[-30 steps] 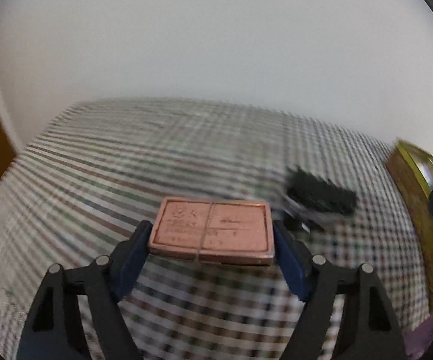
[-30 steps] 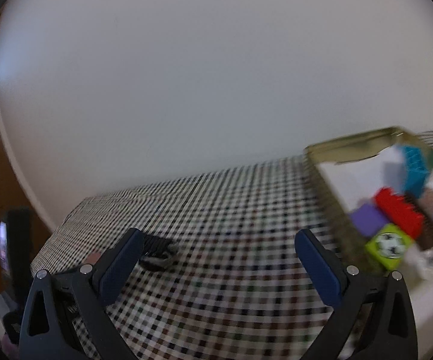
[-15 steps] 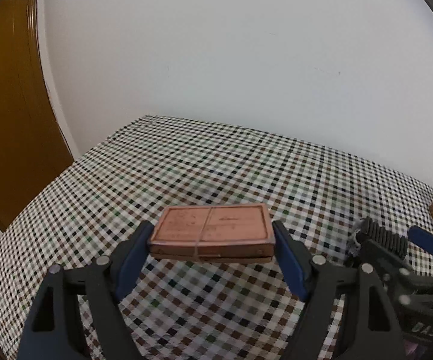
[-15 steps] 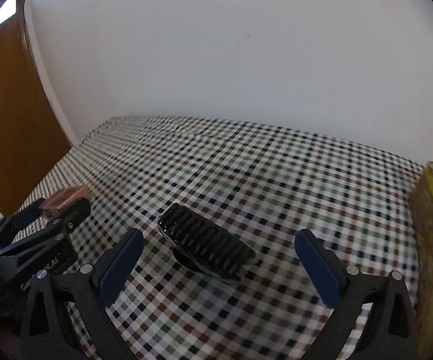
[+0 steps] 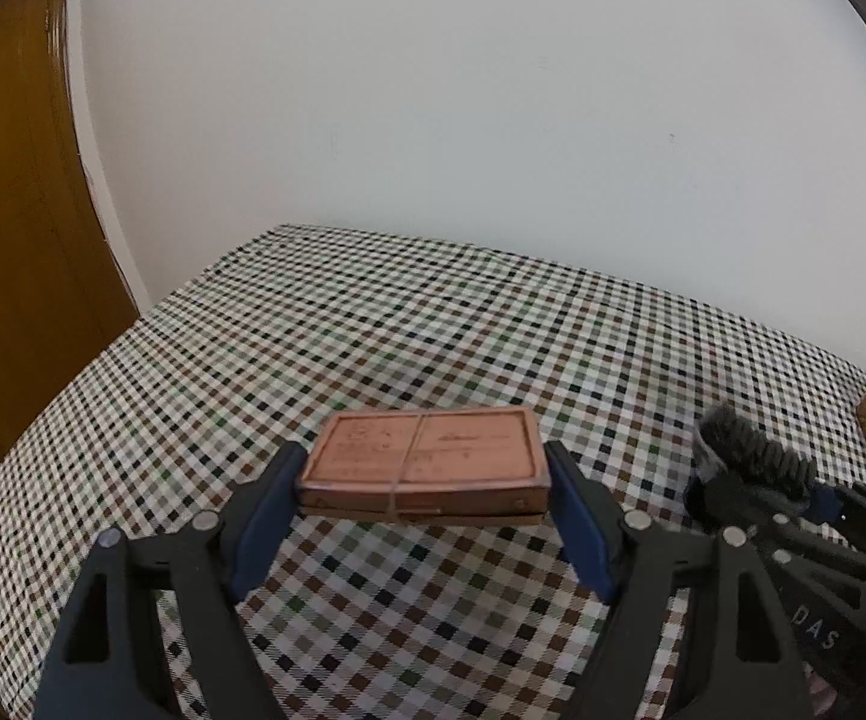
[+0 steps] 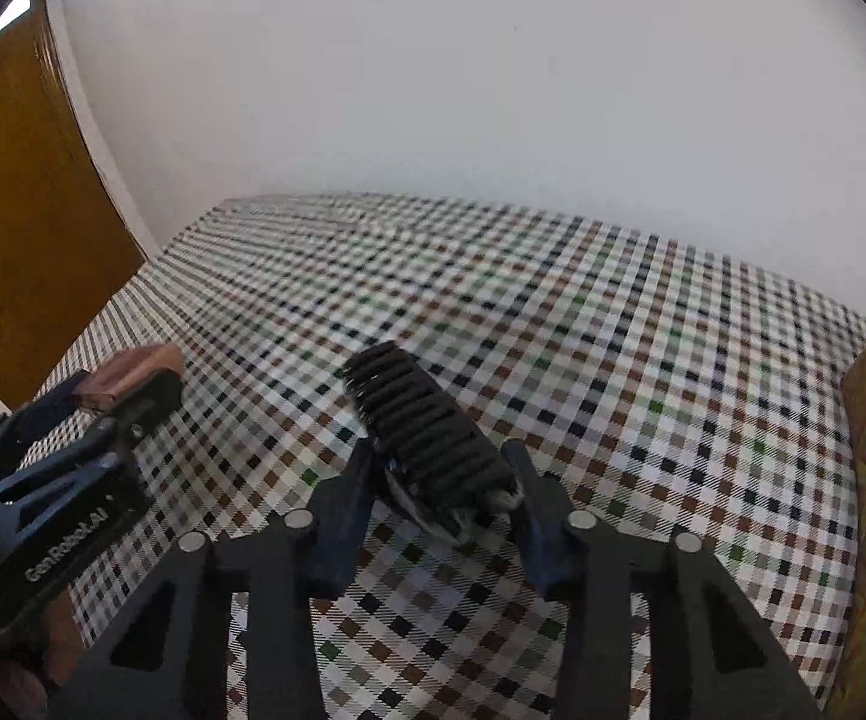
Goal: Organize rigid objects
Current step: 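Grasp the pink copper card with the left tool while the right tool grasps the black brush, then lift the pink card and black brush toward the gold tin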
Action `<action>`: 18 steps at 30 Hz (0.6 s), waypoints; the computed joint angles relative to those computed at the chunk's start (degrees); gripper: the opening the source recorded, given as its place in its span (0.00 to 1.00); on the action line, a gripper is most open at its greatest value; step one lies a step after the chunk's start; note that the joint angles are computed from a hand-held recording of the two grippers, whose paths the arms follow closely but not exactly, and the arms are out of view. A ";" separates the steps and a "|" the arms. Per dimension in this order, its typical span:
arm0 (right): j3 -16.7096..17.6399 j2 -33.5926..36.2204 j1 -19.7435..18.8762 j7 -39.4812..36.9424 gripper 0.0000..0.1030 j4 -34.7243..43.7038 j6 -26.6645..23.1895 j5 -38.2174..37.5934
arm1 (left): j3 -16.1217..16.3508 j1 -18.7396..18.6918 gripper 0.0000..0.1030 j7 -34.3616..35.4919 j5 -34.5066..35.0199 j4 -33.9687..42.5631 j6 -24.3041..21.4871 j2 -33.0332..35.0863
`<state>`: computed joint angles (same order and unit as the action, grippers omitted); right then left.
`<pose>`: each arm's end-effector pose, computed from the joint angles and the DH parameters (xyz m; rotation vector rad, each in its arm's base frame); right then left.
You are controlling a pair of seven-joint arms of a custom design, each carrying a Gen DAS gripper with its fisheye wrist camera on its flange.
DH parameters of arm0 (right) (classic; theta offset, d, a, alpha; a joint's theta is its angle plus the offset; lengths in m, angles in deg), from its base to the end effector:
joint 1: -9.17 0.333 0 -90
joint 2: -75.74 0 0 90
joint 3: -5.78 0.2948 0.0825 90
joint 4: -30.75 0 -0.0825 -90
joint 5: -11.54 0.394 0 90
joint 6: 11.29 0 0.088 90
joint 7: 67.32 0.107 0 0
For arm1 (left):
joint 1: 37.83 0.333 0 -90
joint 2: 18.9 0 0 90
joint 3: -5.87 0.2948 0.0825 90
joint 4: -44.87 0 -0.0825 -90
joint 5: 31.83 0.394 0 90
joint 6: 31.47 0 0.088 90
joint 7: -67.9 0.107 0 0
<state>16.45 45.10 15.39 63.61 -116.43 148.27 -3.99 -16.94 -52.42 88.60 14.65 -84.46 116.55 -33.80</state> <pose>0.4244 0.1463 0.5015 -1.5638 1.8932 -0.6112 0.4077 -0.3403 0.4933 -1.6656 1.7453 -0.7646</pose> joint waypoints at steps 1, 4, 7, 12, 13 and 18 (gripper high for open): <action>0.63 -0.70 -0.58 0.68 0.34 -0.31 0.18 -0.64 | 0.03 -0.01 0.76 -0.03 0.02 -0.06 0.21 0.00; 3.74 -3.29 -3.49 4.44 0.30 -1.95 1.80 -3.84 | -0.31 0.14 0.76 -0.75 1.10 -0.23 0.56 -0.11; 5.20 -5.47 -5.05 7.29 0.30 -3.45 3.13 -5.56 | -0.54 0.01 0.76 -1.08 1.54 -0.39 0.66 -0.39; 3.52 -7.94 -3.83 7.67 0.30 -6.19 5.23 -4.13 | -0.23 -0.10 0.76 -1.13 0.44 -0.69 0.15 -0.71; 3.16 -9.28 -3.70 7.57 0.30 -7.33 5.78 -3.75 | -0.18 -0.04 0.76 -1.12 0.33 -0.70 0.31 -0.64; 4.76 -13.30 -4.70 8.67 0.29 -9.98 6.72 -2.57 | -0.71 0.46 0.76 -1.99 2.25 -1.13 2.13 -1.18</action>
